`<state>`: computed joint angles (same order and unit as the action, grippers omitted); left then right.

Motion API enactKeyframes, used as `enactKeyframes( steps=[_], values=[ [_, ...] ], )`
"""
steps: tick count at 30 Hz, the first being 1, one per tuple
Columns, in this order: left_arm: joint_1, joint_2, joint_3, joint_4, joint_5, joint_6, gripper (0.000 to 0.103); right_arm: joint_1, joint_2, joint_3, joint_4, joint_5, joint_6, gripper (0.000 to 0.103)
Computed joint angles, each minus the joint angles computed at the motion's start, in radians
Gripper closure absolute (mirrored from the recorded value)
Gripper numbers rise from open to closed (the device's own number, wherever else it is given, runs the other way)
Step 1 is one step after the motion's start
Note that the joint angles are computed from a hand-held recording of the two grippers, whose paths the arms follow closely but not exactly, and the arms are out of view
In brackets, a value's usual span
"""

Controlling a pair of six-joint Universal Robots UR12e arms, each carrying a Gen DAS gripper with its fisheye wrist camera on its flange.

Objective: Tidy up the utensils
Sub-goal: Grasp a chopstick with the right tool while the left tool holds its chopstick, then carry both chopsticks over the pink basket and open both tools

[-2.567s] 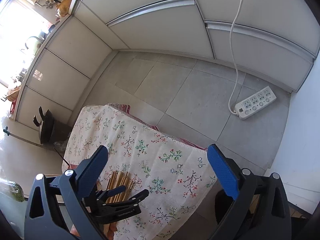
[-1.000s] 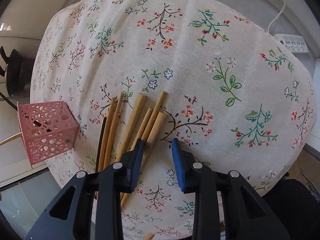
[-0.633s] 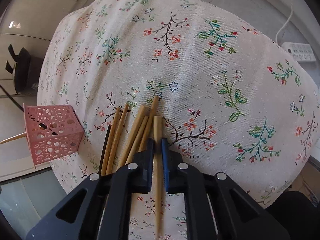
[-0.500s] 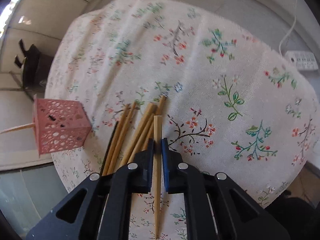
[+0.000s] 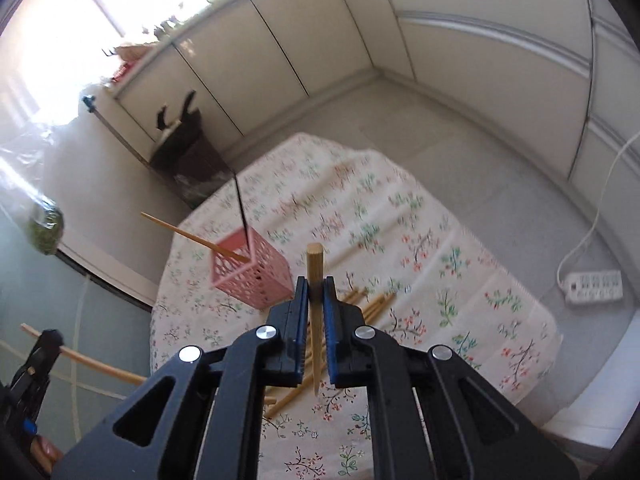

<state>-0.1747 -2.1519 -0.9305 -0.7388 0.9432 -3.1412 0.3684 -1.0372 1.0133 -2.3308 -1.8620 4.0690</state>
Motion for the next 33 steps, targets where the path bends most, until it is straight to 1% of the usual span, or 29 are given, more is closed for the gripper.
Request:
enactKeyframes(
  steps=[5, 7, 9, 11, 13, 16, 19, 21, 24, 26, 27, 30, 33],
  values=[
    [-0.007, -0.011, 0.022, 0.045, 0.035, -0.067, 0.098, 0.004, -0.008, -0.004, -0.101, -0.067, -0.02, 0.095],
    [-0.011, -0.02, 0.044, 0.051, 0.05, -0.089, 0.098, 0.004, -0.014, -0.007, -0.144, -0.082, -0.034, 0.095],
    [-0.014, -0.03, 0.066, 0.076, 0.069, -0.121, 0.098, 0.004, -0.014, -0.019, -0.171, -0.093, -0.044, 0.095],
    [-0.018, -0.042, 0.095, 0.099, 0.092, -0.14, 0.098, 0.003, -0.008, -0.038, -0.199, -0.112, -0.053, 0.095],
    [-0.021, -0.063, 0.142, 0.115, 0.116, -0.164, 0.098, 0.0, 0.005, -0.071, -0.217, -0.13, -0.072, 0.095],
    [-0.028, -0.106, 0.23, 0.124, 0.155, -0.192, 0.098, -0.005, 0.026, -0.117, -0.234, -0.136, -0.099, 0.095],
    [-0.04, -0.163, 0.336, 0.104, 0.208, -0.203, 0.098, -0.007, 0.059, -0.187, -0.234, -0.149, -0.135, 0.095],
    [-0.047, -0.206, 0.411, 0.074, 0.233, -0.21, 0.098, -0.007, 0.078, -0.22, -0.228, -0.15, -0.152, 0.095],
    [-0.059, -0.266, 0.508, 0.035, 0.295, -0.208, 0.099, -0.011, 0.109, -0.266, -0.205, -0.147, -0.169, 0.095],
    [-0.061, -0.29, 0.535, 0.019, 0.317, -0.207, 0.098, -0.016, 0.125, -0.282, -0.183, -0.134, -0.165, 0.095],
    [-0.061, -0.309, 0.56, -0.002, 0.326, -0.218, 0.098, -0.02, 0.131, -0.291, -0.169, -0.122, -0.158, 0.095],
    [-0.055, -0.351, 0.624, -0.061, 0.32, -0.242, 0.098, -0.028, 0.145, -0.304, -0.138, -0.101, -0.134, 0.095],
    [-0.052, -0.365, 0.634, -0.084, 0.331, -0.256, 0.099, -0.032, 0.157, -0.321, -0.122, -0.096, -0.121, 0.095]
  ],
)
